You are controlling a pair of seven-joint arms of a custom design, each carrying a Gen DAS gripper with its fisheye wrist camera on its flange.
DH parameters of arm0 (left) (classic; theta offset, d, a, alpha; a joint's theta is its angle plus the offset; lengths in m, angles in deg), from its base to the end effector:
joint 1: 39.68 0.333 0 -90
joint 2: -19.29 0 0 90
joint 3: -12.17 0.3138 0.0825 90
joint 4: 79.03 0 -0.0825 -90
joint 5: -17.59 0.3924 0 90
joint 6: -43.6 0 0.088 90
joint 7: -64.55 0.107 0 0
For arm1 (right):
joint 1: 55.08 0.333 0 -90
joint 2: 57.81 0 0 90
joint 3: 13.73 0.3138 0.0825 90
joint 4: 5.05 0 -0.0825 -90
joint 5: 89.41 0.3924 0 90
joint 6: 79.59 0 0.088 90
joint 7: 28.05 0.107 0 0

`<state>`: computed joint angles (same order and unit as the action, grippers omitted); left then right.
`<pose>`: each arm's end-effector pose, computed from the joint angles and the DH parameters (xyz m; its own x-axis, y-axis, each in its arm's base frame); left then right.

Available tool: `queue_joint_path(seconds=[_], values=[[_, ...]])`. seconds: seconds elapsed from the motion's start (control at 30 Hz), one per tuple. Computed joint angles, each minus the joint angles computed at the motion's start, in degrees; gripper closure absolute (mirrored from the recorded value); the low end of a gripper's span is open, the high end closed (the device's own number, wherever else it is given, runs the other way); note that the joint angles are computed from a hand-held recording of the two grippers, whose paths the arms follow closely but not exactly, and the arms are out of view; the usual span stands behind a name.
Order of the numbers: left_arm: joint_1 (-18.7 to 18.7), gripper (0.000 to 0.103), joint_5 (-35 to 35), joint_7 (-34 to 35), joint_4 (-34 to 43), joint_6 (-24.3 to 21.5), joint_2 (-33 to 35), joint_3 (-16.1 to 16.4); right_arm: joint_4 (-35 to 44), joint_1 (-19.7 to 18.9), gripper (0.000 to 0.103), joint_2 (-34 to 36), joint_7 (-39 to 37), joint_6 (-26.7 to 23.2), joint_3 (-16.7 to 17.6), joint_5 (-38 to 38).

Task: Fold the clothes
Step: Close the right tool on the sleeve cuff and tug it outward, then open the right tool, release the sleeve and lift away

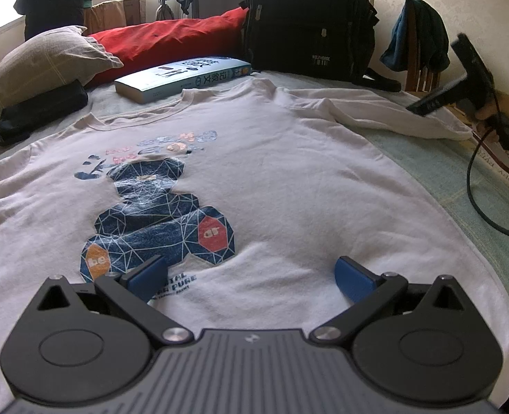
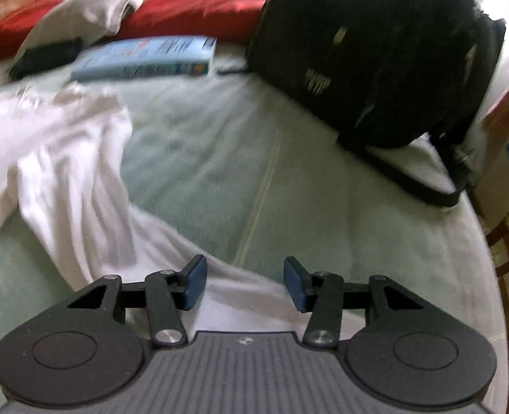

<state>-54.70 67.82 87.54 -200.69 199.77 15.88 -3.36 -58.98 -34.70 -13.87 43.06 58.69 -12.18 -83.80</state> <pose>0.4817 -0.3202 0.4942 -0.0763 -0.9969 0.0188 -0.6564 0.0360 -0.7536 0.7579 0.2956 0.5054 0.5719 -0.8144 0.0990 -0.5855 -0.4897 -0.6461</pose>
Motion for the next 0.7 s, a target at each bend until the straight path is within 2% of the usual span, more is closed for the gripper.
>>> queue_joint_path(seconds=[0.07,0.13,0.17,0.2,0.23,0.4,0.6,0.63,0.7], values=[[-0.05,0.000,-0.06,0.08,0.07,-0.19,0.02,-0.02,-1.82,-0.87,0.049,-0.96,-1.05,0.40,0.93,1.29],[-0.11,0.000,-0.04,0.09,0.16,-0.42,0.06,-0.06,-4.20,-1.22,0.065,-2.40,-1.96,1.13,1.45,2.17],[-0.13,0.000,-0.03,0.09,0.16,-0.42,0.06,-0.05,-5.57,-1.17,0.082,-3.24,-2.50,1.76,1.50,2.26],[-0.14,0.000,-0.05,0.12,0.16,-0.47,0.04,-0.04,-6.89,-1.13,0.093,-4.04,-3.03,2.37,1.56,2.35],[-0.15,0.000,-0.05,0.12,0.16,-0.47,0.04,-0.03,-7.79,-0.95,0.096,-4.59,-2.84,3.06,1.30,2.28],[-0.19,0.000,0.02,0.09,0.25,-0.64,0.07,-0.04,-8.69,1.87,0.098,-4.55,7.63,9.91,-3.74,-1.75],[-0.21,0.000,-0.05,0.12,0.30,-0.65,0.10,0.00,-7.61,3.20,0.098,-3.97,18.86,13.12,-7.23,-6.66],[-0.21,0.000,-0.05,0.09,0.33,-0.65,0.12,0.00,-7.34,3.42,0.097,-3.86,20.54,12.72,-7.73,-7.49],[-0.21,0.000,-0.05,0.09,0.30,-0.58,0.12,0.02,-3.28,4.90,0.097,-1.70,25.44,7.04,-10.24,-10.80]])
